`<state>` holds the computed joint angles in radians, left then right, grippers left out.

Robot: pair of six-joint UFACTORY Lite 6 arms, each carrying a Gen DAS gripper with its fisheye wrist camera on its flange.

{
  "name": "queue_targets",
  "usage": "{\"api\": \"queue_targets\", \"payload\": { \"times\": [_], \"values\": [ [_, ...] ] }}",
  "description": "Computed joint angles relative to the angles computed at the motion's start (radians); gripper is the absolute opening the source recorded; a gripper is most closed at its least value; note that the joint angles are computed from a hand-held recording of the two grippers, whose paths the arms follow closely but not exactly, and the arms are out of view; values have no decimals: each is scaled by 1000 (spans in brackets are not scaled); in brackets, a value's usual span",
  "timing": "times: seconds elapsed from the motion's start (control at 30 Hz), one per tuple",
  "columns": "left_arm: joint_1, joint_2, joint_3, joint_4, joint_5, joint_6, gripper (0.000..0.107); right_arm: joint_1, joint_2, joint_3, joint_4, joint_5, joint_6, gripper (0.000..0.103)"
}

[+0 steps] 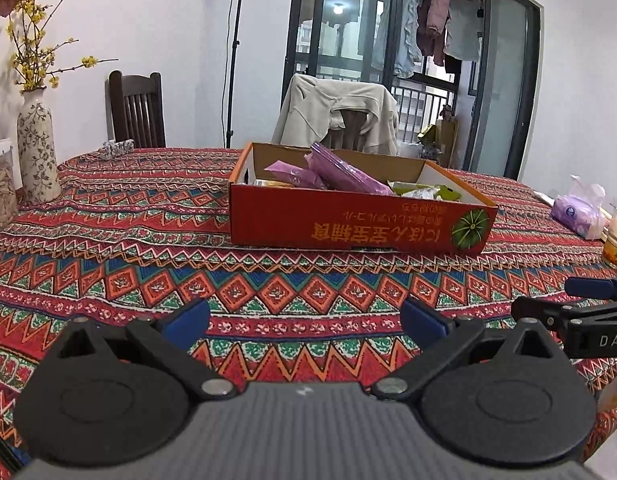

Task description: Organize snacks

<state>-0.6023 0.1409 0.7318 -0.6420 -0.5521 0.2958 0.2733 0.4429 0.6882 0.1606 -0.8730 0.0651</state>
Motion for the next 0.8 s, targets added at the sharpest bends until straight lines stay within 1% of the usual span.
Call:
{"api": "queue_targets", "payload": {
  "times": [0.3, 0.8],
  "values": [
    [4, 9, -10, 36, 1, -36, 103, 1, 7, 2, 0, 5, 1, 103],
    [-3, 15, -7, 27, -4, -29, 103, 1, 11, 7, -2, 10, 3, 103]
  ]
}}
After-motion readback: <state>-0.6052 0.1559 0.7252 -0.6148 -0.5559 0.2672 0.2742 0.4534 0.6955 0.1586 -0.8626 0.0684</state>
